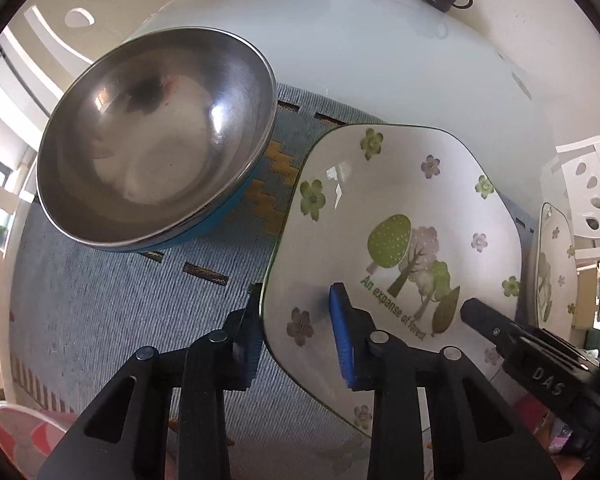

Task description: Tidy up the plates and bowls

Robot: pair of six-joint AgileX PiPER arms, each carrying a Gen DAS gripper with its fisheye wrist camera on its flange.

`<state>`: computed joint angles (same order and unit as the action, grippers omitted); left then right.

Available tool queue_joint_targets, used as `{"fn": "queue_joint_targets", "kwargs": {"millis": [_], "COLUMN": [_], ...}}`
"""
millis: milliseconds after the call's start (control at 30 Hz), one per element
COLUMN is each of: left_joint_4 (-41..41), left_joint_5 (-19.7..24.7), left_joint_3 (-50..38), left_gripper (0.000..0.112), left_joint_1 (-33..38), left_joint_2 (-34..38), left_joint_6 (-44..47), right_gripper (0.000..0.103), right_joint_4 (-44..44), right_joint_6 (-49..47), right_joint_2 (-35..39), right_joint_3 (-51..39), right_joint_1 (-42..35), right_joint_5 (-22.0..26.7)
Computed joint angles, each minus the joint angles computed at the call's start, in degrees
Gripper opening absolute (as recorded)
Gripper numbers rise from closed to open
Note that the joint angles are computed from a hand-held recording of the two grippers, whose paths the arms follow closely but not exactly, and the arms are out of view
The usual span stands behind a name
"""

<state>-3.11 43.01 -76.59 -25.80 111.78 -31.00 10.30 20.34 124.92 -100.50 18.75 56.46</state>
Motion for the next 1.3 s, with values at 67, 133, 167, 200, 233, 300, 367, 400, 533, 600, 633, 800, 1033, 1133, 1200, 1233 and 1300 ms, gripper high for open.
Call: {"fn": "queue_joint_targets", "kwargs": {"millis": [67,133,167,200,233,300,367,400,533,600,633,800,1033,1133,1200,1233,1300], "left_joint_4": [1.4,2.0,1.7,1.1,0.7,0.7,0.9,1.0,1.9,1.9,1.5,1.3,1.3,1.2,1.1,1.0,0.9], "left_joint_5": [0.4,1.0,1.3,1.7,1.8,1.9,3.0,3.3,4.6,5.4,5.7,5.7,6.3,7.4,8.8,9.2,9.2], "left_joint_3": [-0.2,-0.5,-0.5,-0.8,-0.4,0.5,-1.6,-1.5,-0.8,-2.4,-2.6,-0.1,1.1,-1.5,-4.6,-5.3,-5.5], "left_gripper": [0.028,0.028,0.028,0.028,0.028,0.028,0.028,0.028,0.028,0.028,0.028,0.029,0.029,0.029,0.029,0.030,0.030], "left_joint_1": [-0.3,-0.6,-0.5,-0.2,0.0,0.0,-0.4,-0.5,-1.4,-1.9,-2.0,-3.1,-4.8,-4.5,-4.9,-5.1,-5.5], "left_joint_2": [0.0,0.0,-0.1,-0.1,-0.3,-1.0,0.1,-0.1,-1.4,-0.3,-0.1,-1.9,-2.9,-1.2,0.7,1.1,1.3], "left_joint_6": [-0.3,-0.8,-0.9,-0.6,-0.8,-0.9,-1.0,-1.1,-2.9,-2.9,-2.7,-2.4,-3.0,-1.4,-1.1,-1.0,-0.8], "right_gripper": [0.030,0.030,0.030,0.030,0.030,0.030,0.030,0.030,0.026,0.026,0.026,0.026,0.026,0.026,0.026,0.026,0.026], "right_joint_4": [-1.1,-1.1,-1.3,-2.1,-2.4,-2.6,-2.6,-2.2,0.7,0.5,0.5,1.2,1.4,2.1,2.3,2.1,2.3], "right_joint_6": [0.2,0.3,0.5,0.9,0.9,0.9,0.6,0.3,-1.0,-0.8,-0.6,-0.8,-1.0,-2.0,-2.5,-2.6,-3.7], "right_joint_2": [-0.3,-0.4,-0.4,-0.5,-0.7,-1.0,-1.7,-1.9,-2.9,-3.7,-4.1,-6.8,-11.2,-13.4,-14.5,-14.8,-16.0], "right_joint_3": [0.1,0.2,0.2,0.1,0.2,0.8,2.0,2.5,4.6,5.9,6.7,11.3,18.7,22.2,23.8,24.2,25.8], "right_joint_1": [0.4,0.5,0.5,0.9,0.9,1.0,1.1,1.1,0.5,0.7,0.7,0.6,1.0,0.4,0.3,0.4,0.3], "right_joint_5": [0.0,0.0,0.2,0.4,0.5,0.6,-0.3,-0.8,-2.4,-2.5,-2.8,-4.3,-6.8,-7.8,-7.9,-7.8,-7.8]}}
